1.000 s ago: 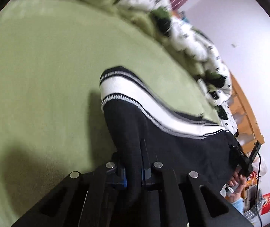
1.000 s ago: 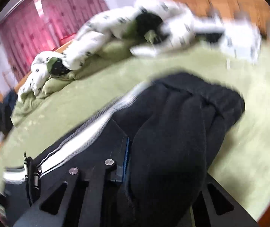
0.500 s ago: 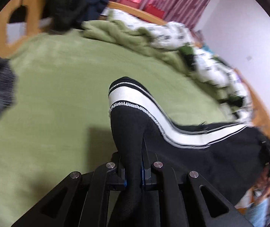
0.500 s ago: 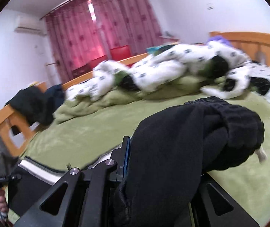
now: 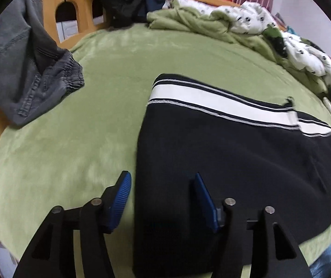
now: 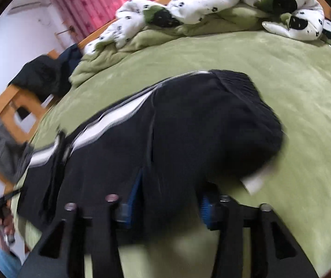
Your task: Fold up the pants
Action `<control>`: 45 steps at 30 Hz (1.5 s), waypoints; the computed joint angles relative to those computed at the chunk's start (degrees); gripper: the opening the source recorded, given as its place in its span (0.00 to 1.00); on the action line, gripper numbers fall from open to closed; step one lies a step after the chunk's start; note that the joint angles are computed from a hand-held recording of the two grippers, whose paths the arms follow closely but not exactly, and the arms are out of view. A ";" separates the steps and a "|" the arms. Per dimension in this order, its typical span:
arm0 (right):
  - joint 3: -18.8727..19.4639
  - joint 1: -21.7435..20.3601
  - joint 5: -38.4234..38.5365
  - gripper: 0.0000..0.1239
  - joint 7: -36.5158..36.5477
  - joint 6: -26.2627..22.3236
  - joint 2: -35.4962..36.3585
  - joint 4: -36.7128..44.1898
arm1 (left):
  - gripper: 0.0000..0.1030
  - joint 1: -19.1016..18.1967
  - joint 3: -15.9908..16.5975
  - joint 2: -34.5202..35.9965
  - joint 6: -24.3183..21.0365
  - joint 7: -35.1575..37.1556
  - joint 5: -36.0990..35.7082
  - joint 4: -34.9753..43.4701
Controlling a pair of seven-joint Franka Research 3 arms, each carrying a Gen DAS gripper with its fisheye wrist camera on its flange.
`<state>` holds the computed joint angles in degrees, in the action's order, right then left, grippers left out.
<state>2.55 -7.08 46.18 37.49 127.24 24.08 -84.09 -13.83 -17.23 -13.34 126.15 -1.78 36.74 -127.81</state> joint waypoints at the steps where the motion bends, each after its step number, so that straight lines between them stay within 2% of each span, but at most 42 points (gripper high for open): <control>1: 0.11 -0.81 1.43 0.39 -3.35 1.95 -2.41 -3.62 | 0.59 -0.33 -0.42 -1.11 -0.12 -0.60 0.19 -0.63; 4: -1.18 -0.95 3.08 0.51 -8.85 9.41 -5.33 -8.37 | 0.59 -1.03 -1.06 -1.32 0.59 -1.12 -0.09 0.31; 6: -1.99 -0.46 1.06 0.56 -7.45 10.41 -2.80 -5.85 | 0.59 -1.21 -0.94 -1.00 3.15 -2.13 -0.70 0.60; 8: -2.46 -0.36 -2.19 0.56 -1.79 6.99 1.34 -0.78 | 0.60 -1.03 -0.81 0.24 5.91 -3.29 -0.75 1.50; 10: -1.50 -1.18 -3.05 0.56 2.86 2.44 6.58 6.27 | 0.60 -0.86 -0.72 2.66 6.48 -3.32 -0.88 3.92; 14: 1.25 -1.41 -4.44 0.58 7.22 -0.60 14.42 17.04 | 0.60 -1.45 -0.56 7.61 3.70 -3.59 -0.11 9.84; 16: 0.73 0.19 -6.60 0.60 9.43 -1.79 18.19 22.64 | 0.60 -2.29 -0.59 9.61 2.39 -4.98 0.76 12.13; 17: 1.92 -0.10 -8.45 0.52 9.80 -1.99 19.14 24.15 | 0.60 -2.67 -0.38 10.69 2.03 -5.17 0.86 13.22; 18: 3.27 -0.62 -8.02 0.49 6.85 -0.45 18.74 23.65 | 0.60 -3.02 -0.08 11.05 1.90 -5.09 0.74 13.58; 19: 4.90 -1.32 -7.43 0.45 3.35 3.05 17.17 21.16 | 0.60 -3.35 0.13 11.85 1.56 -4.97 0.61 14.34; 21: 5.90 -0.99 -1.51 0.43 -12.90 16.18 12.40 13.52 | 0.60 -3.91 0.62 12.91 0.82 -4.41 -0.09 15.43; 22: 7.12 -1.61 -0.35 0.44 -18.47 19.76 11.54 12.37 | 0.60 -4.10 0.86 13.09 0.86 -4.21 -0.23 15.52; 23: 8.32 -2.51 -1.36 0.44 -20.02 20.16 12.02 13.21 | 0.60 -4.26 1.06 13.24 0.93 -4.02 -0.27 15.58; 24: 7.53 -2.16 -2.66 0.44 -20.53 19.09 13.15 15.23 | 0.60 -4.38 1.22 13.34 0.91 -3.73 -0.32 15.60; 28: 1.33 1.62 -13.79 0.54 -18.45 16.57 15.99 17.99 | 0.60 -4.75 1.57 13.18 1.22 -3.94 -0.57 14.96; 29: 0.51 1.97 -15.74 0.55 -17.76 16.54 15.74 17.12 | 0.60 -4.76 1.61 13.05 1.48 -4.01 -0.74 14.77; 31: -0.71 2.29 -18.17 0.55 -16.68 19.58 13.68 12.38 | 0.60 -4.74 1.62 12.29 2.90 -4.48 -0.84 13.52; 32: -1.14 2.09 -18.33 0.55 -15.31 21.72 11.91 9.27 | 0.60 -4.68 1.64 11.84 3.75 -4.51 -0.82 12.78; 33: -0.84 1.19 -17.70 0.55 -14.12 21.70 10.60 7.63 | 0.60 -4.60 1.64 11.30 5.04 -4.27 -0.66 11.81; 34: -0.75 0.01 -16.78 0.55 -11.72 19.05 9.45 7.19 | 0.60 -4.48 1.62 10.99 5.74 -3.91 -0.50 11.24; 38: 1.10 -6.32 -7.46 0.55 1.67 0.87 8.64 11.83 | 0.60 -4.16 1.37 10.10 8.81 -4.43 0.65 9.27; 40: 1.66 -7.83 -4.14 0.57 7.70 -7.17 9.77 14.78 | 0.60 -3.89 1.35 9.30 11.42 -5.17 0.79 7.81; 42: 1.91 -7.55 -2.48 0.57 12.09 -10.49 10.75 16.47 | 0.60 -3.66 1.08 7.75 13.55 -6.28 1.70 6.00; 45: 1.49 -4.94 -1.83 0.61 18.32 -6.87 11.98 17.21 | 0.60 -3.36 0.09 4.30 15.18 -8.58 3.29 2.57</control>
